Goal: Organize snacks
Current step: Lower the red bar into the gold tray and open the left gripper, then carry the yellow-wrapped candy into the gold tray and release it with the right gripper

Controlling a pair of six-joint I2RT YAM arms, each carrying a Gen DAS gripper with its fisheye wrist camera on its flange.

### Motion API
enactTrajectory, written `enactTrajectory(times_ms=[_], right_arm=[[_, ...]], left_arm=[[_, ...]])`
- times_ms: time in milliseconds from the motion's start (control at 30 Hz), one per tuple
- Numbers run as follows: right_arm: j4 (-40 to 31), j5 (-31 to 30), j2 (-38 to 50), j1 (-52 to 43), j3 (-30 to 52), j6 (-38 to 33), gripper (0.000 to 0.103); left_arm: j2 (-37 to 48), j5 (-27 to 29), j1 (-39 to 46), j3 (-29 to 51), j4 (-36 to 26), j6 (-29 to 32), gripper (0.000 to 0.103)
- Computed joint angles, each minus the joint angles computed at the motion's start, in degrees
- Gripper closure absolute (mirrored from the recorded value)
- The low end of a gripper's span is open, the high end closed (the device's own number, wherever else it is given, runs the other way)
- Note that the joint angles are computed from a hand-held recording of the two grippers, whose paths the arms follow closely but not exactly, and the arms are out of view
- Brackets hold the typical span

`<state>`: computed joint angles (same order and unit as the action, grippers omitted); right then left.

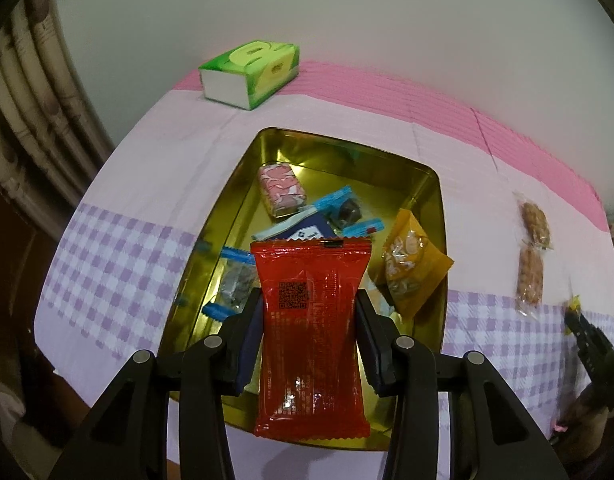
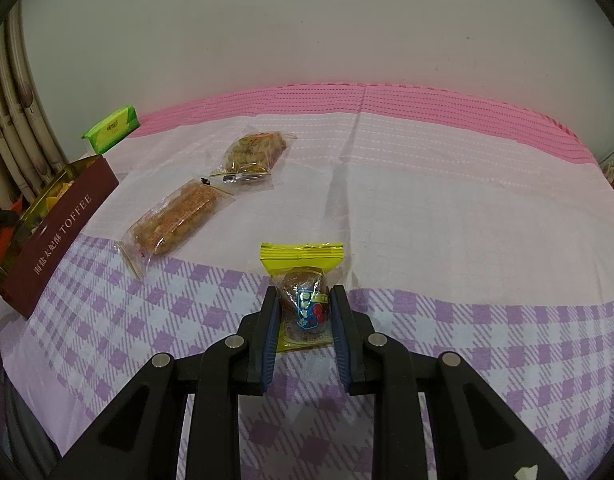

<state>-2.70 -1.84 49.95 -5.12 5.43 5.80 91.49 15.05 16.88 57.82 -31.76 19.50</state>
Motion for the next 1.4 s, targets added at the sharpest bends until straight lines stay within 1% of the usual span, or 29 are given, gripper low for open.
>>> enactTrajectory(times_ms=[100, 200, 300, 433, 533, 700, 867, 1033, 1133, 1200, 1267, 1333, 1400], right_arm=[[-0.02, -0.19, -0.06, -0.08, -0.01, 0.08, 0.080], [-0.01, -0.53, -0.05, -0.33, 0.01, 0.08, 0.080], [0.29, -0.54, 0.21, -0.24, -0.01, 0.23, 0.080], [0.50, -0.96, 0.41, -0.73, -0.04, -0.12, 0.080], [0.46, -0.76, 0.44, -0.61, -0.03, -0.04, 0.080], [-1.70, -0.16, -0.62, 0.51, 0.52, 1.58, 0.081], [-6.79, 3.17, -4.80, 6.19, 1.79, 4.72, 0.081], [-12.82, 7.10, -8.96, 14.41, 4.76, 10.15, 0.081], [-14.44, 9.81, -8.53, 21.12, 7.77, 14.12, 0.081], [-13.66, 11.67, -5.64, 26.29, 10.59, 16.42, 0.081], [-11.83, 12.18, -1.46, 29.80, 13.54, 17.34, 0.081], [-9.37, 12.87, 4.10, 34.34, 17.54, 18.21, 0.081], [-6.57, 12.67, 10.22, 37.63, 21.75, 18.24, 0.081]], left_arm=[[-0.62, -0.95, -0.82, -1.36, 1.43, 0.74, 0.056], [-1.52, -1.97, -1.64, -3.16, 3.29, 1.16, 0.056], [-2.14, -2.34, -2.24, -4.10, 3.78, 1.56, 0.055], [-1.77, -2.42, -2.24, -3.80, 2.70, 1.71, 0.053], [-0.71, -2.16, -1.90, -2.47, 0.62, 1.67, 0.051], [-1.47, -0.39, -0.16, -1.86, -0.08, 1.41, 0.051], [-3.73, 1.54, 1.80, -1.98, 1.08, 0.76, 0.051], [-4.26, 0.63, 3.11, -1.44, 1.97, -0.52, 0.051], [-4.15, -0.69, 3.93, -1.02, 2.58, -1.87, 0.051], [-4.23, -1.63, 4.54, -0.96, 3.05, -2.64, 0.051], [-4.51, -2.65, 4.78, -1.23, 3.97, -3.19, 0.050], [-5.10, -3.82, 4.83, -1.62, 4.91, -3.44, 0.045], [-5.76, -4.24, 4.79, -2.11, 5.90, -3.47, 0.042]])
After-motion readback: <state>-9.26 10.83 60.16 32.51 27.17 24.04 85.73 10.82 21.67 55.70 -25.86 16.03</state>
